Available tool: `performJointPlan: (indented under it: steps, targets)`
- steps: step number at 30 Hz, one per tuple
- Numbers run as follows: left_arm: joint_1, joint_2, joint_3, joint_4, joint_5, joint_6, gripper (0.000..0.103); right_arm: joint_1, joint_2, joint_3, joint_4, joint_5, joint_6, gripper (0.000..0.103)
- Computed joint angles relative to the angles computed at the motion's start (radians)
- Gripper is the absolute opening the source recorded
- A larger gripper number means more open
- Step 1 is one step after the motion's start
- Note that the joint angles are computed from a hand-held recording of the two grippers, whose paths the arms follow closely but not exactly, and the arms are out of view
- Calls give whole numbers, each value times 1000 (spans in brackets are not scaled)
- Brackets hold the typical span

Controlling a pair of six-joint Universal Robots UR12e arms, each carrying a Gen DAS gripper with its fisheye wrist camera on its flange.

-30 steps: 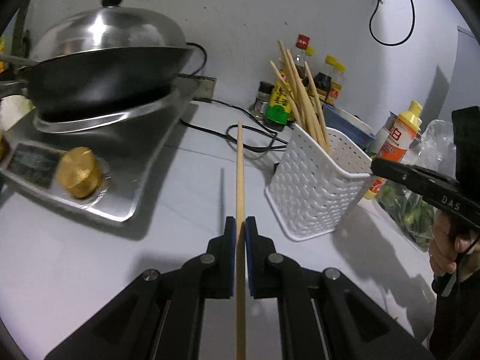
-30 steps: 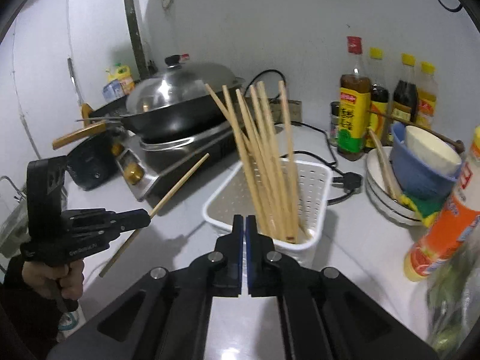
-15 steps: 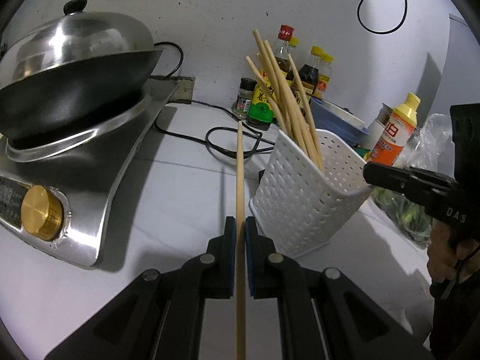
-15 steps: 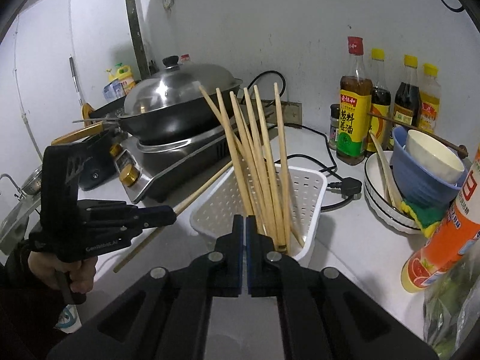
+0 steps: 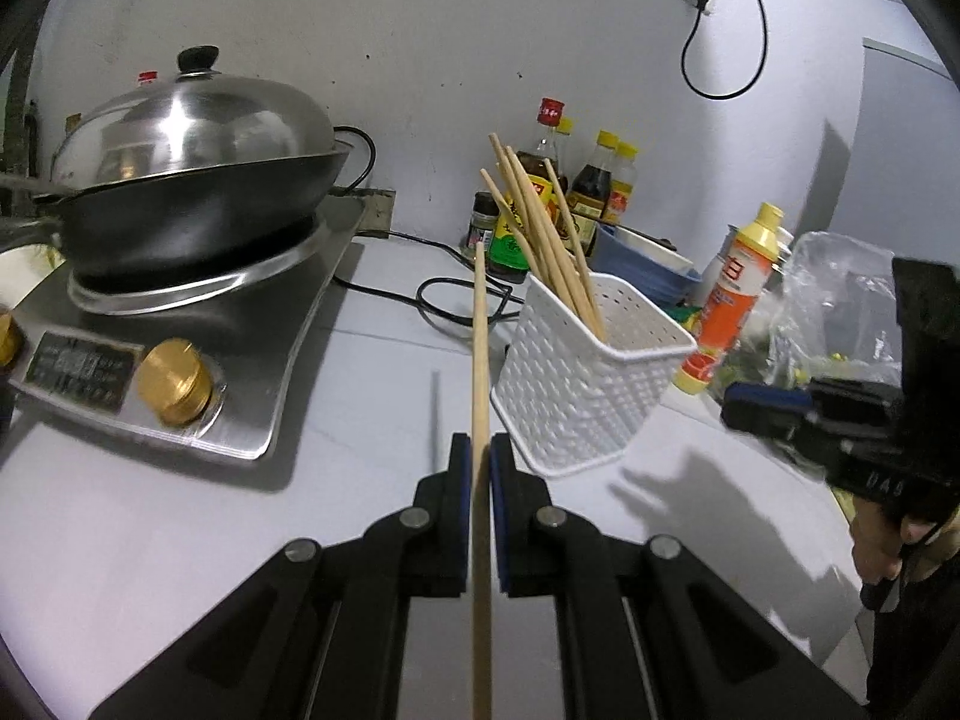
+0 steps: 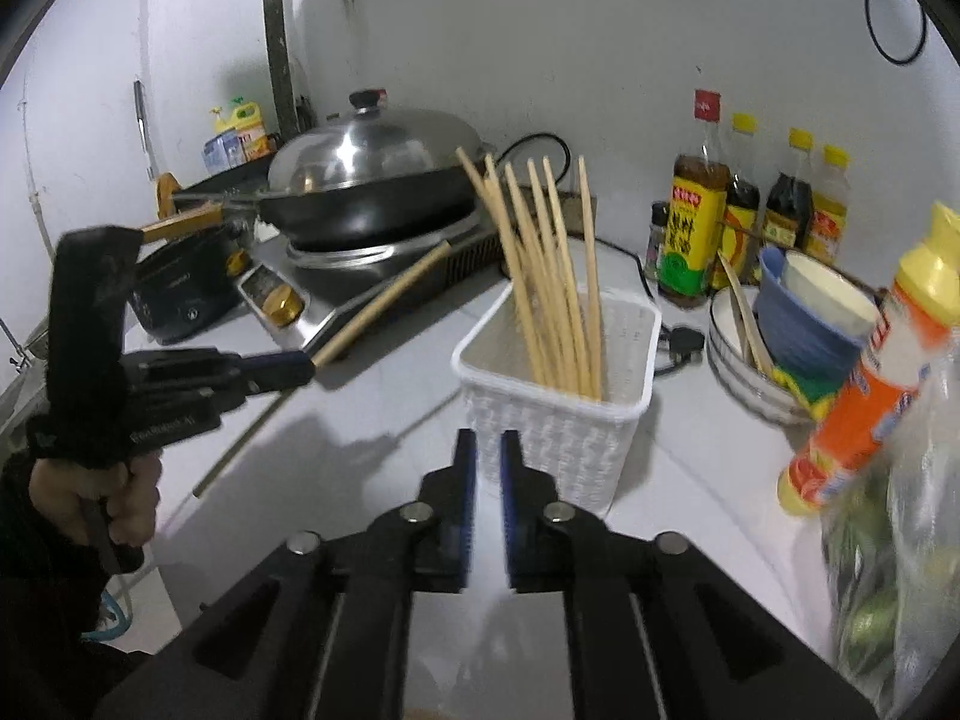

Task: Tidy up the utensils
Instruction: 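Withdraw the open right tool from the basket toward the last chopstick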

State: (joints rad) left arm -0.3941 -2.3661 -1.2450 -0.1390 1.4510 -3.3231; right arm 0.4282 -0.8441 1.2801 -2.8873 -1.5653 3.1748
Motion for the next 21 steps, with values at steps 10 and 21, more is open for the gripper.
performJointPlan:
  steps: [10,21]
  targets:
    - [5,62,-142,112,-32,1,6,48,-41,111,42,-62,82,26]
    - [19,92,-236,179,-73,3,6,93,-56,162,170,-82,190,41]
